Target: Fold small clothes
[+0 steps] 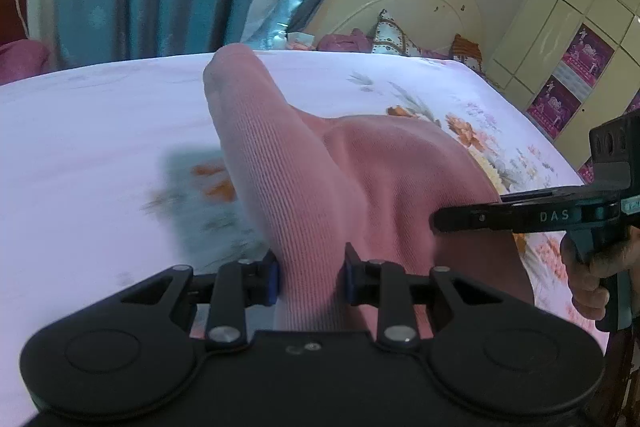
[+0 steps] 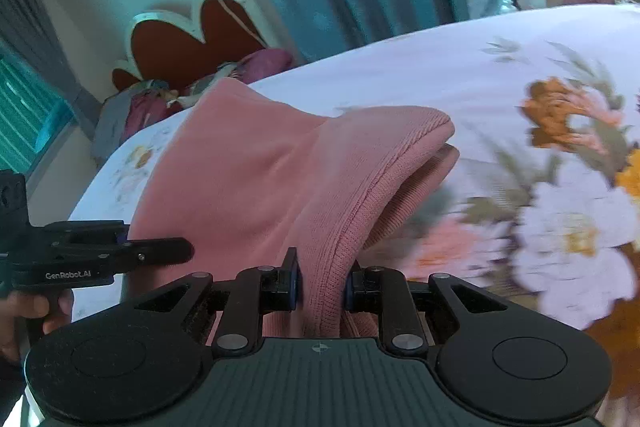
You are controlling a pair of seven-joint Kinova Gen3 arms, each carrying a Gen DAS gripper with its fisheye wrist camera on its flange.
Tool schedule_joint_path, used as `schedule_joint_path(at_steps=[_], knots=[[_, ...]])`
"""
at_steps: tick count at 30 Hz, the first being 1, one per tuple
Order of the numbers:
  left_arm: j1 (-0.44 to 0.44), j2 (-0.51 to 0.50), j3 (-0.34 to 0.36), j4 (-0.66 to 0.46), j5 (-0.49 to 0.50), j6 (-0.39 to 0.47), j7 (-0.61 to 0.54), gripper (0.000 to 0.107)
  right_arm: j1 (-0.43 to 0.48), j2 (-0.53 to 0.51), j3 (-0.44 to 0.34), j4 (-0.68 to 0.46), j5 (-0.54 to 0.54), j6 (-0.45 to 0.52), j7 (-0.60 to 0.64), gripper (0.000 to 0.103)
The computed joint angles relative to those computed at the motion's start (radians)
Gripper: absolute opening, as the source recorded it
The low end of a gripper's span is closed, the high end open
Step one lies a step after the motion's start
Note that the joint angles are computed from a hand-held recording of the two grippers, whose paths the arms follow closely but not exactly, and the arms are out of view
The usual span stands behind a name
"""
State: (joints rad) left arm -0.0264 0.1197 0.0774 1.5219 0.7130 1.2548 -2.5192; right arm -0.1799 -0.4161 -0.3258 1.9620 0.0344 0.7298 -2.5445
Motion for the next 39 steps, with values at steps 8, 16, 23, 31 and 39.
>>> schedule_joint_path(at_steps=[8, 16, 23, 31, 39], knots=[[-0.137, 0.045, -0.06, -0.069, 0.007, 0.134, -0.097, 0.028, 0.015, 0.184, -0.181, -0.101, 0.154, -0.086, -0.203, 0.02], [-0.216, 0.153, -0.058, -0.102, -0.036, 0.126, -0.087, 0.037, -0.063, 0.365, -0.192, -0.156, 0.312, -0.103, -0.317, 0.02], [-0.284, 0.198, -0.036, -0.025, 0.022, 0.075, -0.063, 0.049, -0.127, 0.404, -0.096, -0.043, 0.317, -0.231, -0.438, 0.021], [-0.325, 0.189, -0.026, -0.014, 0.11, 0.041, -0.11, 0.056, -0.187, 0.355, -0.008, -0.026, 0.392, -0.221, -0.535, 0.036], [-0.243, 0.238, -0.011, -0.057, 0.04, -0.045, 0.064, 0.055, -0.254, 0.475, 0.046, -0.121, 0.546, -0.097, -0.485, 0.017]])
